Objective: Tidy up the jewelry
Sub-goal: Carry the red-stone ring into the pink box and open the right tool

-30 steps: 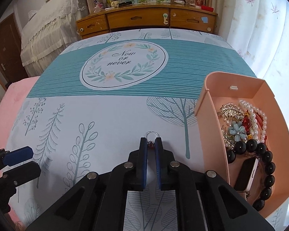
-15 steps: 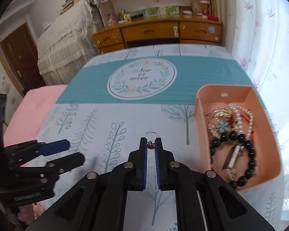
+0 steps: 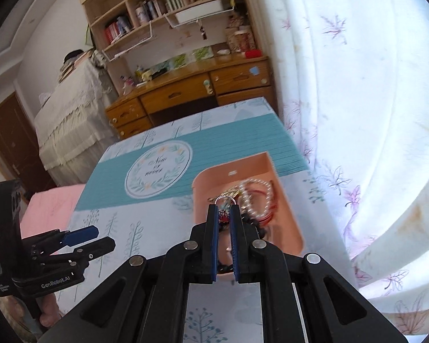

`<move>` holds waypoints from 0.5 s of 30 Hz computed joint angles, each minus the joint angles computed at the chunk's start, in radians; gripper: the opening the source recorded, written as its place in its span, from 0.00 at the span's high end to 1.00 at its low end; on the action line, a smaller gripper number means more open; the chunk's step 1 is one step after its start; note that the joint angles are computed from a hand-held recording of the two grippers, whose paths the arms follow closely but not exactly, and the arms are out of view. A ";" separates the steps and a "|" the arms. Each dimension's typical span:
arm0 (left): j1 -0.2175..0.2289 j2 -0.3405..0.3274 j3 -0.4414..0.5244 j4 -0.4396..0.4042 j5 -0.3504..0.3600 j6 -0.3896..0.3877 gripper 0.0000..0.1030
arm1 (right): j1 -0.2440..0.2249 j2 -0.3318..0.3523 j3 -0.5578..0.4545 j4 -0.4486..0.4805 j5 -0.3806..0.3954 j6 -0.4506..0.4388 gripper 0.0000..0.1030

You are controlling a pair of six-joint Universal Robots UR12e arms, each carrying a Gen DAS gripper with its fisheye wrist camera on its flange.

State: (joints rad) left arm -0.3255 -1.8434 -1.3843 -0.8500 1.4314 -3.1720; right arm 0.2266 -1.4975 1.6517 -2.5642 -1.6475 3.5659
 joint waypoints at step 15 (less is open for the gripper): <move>-0.062 -0.063 0.111 -0.013 0.101 -0.091 0.21 | -0.037 0.009 0.002 0.087 0.100 -0.010 0.92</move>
